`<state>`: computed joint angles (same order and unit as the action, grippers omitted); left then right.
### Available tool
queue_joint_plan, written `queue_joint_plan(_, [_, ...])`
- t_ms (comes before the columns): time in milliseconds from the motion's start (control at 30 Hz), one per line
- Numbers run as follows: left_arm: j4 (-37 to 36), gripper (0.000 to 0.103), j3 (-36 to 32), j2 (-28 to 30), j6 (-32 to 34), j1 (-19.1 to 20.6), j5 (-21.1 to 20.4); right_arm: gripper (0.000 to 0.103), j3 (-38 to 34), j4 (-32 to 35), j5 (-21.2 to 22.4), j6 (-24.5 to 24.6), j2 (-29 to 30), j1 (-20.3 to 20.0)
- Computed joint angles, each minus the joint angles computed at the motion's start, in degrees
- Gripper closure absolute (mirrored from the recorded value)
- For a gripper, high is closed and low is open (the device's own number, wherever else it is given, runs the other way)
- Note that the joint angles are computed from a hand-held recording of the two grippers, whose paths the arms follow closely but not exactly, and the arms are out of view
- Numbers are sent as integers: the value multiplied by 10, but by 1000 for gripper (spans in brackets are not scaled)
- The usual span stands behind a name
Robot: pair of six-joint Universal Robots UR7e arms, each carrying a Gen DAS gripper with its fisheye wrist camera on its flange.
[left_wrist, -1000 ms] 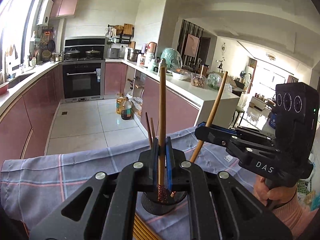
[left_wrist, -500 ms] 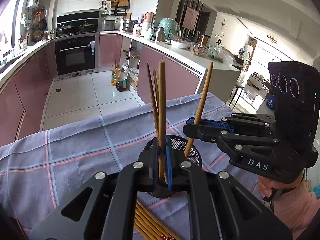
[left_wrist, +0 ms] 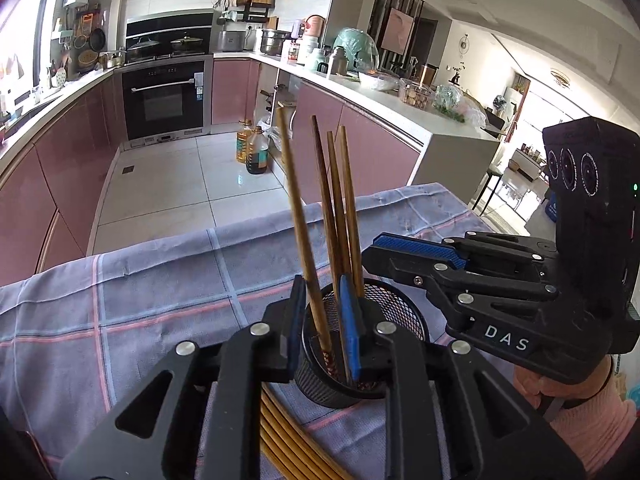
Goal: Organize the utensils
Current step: 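Drop the right tool's chopstick into the cup and open it while the left tool releases its own, then move both open tools back from the cup to the chopstick pile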
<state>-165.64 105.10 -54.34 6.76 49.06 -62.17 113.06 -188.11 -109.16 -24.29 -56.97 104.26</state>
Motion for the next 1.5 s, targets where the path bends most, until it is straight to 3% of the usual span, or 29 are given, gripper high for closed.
queue_joint_plan(233, [-44, 76, 34, -18, 0, -4, 12, 85, 17, -24, 3, -10, -1, 6])
queue_joint_plan(367, [-99, 63, 81, -43, 12, -16, 33, 78, 46, -54, 12, -28, -12, 15])
queue_joint_plan(667, [-133, 57, 189, -107, -4, -25, 79, 67, 126, -63, 59, -60, -48, 23])
queue_joint_plan(867, [-113, 54, 232, -111, -50, -16, 99, 67, 144, -47, 36, -38, -16, 13])
queue_joint_plan(1133, [-93, 49, 263, -108, -102, 2, 91, 67, 153, -55, 13, -7, 17, -2])
queue_joint_plan(1500, [-77, 49, 264, -88, -118, -5, 112, 67, 151, -79, -15, -14, 45, 7])
